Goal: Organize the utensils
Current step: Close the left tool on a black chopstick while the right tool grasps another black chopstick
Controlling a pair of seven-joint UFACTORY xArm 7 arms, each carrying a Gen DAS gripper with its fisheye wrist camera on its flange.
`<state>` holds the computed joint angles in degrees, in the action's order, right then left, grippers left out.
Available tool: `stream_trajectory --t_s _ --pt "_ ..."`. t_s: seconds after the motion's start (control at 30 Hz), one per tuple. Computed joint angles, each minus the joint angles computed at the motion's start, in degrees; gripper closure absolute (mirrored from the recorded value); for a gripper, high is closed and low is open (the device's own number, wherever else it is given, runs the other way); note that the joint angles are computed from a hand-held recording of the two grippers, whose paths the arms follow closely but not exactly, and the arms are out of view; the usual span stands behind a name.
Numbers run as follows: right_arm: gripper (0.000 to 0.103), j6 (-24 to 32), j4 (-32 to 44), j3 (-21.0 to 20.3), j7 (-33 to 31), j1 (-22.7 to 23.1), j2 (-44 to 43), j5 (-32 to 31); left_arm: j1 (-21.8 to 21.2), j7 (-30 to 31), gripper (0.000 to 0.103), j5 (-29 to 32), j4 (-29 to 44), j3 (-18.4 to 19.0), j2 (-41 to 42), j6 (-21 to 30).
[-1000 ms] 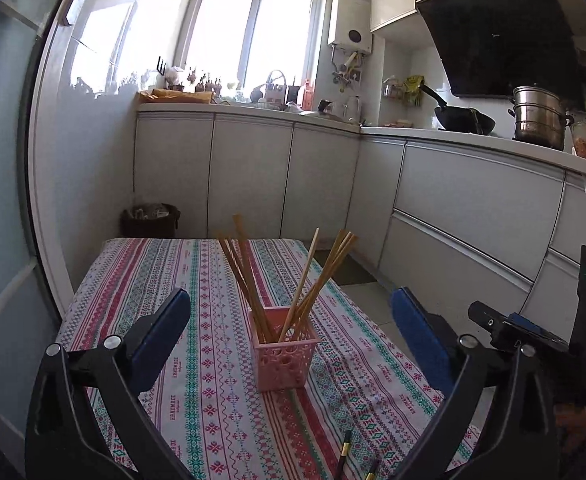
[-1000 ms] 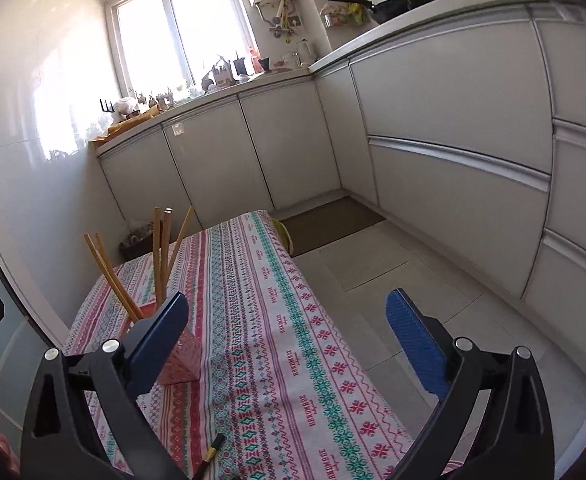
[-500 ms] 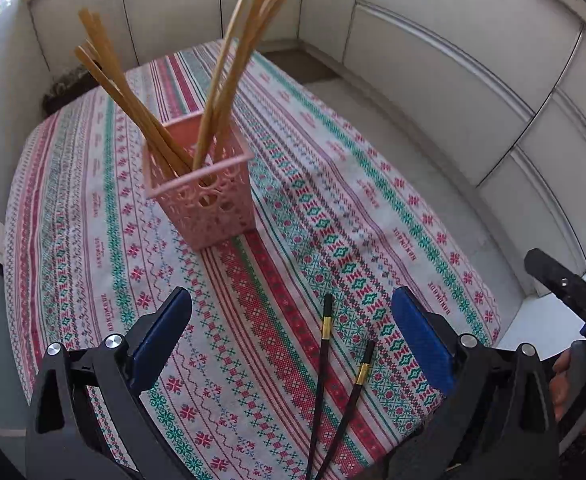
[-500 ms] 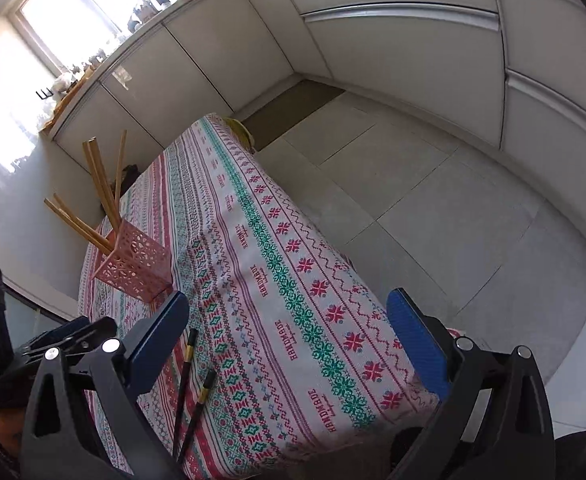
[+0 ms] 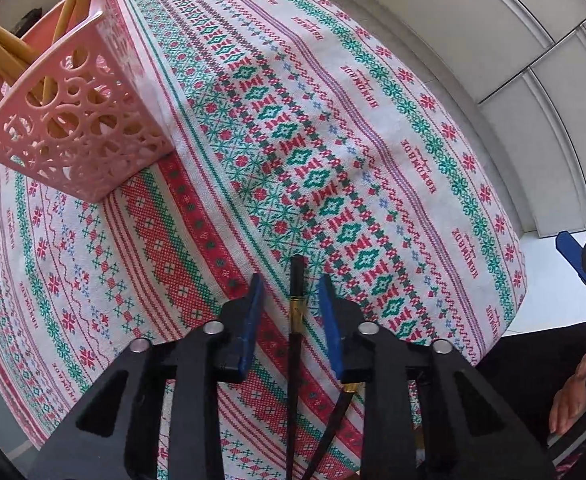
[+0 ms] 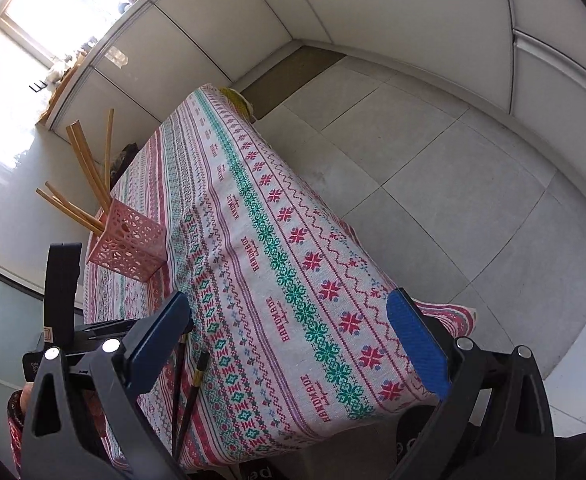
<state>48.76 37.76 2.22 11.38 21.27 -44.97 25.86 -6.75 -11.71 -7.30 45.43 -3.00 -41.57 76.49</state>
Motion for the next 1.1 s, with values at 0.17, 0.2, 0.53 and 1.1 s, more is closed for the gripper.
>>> stream_trajectory --t_s 0.17,0.2,0.53,1.1 --pt "0.007 0.26 0.25 1.28 1.70 -1.19 -0.23 -2.27 -0.87 1.09 0.097 2.03 -0.85 -1.69 -0.79 -0.13" --pt "0.007 0.46 0.39 1.47 2.05 -1.21 -0.09 -2.52 -0.95 0.91 0.097 1.88 -1.41 -1.66 -1.49 -0.54" --pt "0.034 15.43 11.87 5.79 4.08 5.20 14.60 0.51 3.89 0.77 0.097 3.02 -3.21 3.95 -16.74 2.87" --pt "0.082 27.94 31.68 16.84 24.92 9.90 33.62 -13.72 9.48 2.63 0.096 0.24 1.45 10.10 -21.10 0.44"
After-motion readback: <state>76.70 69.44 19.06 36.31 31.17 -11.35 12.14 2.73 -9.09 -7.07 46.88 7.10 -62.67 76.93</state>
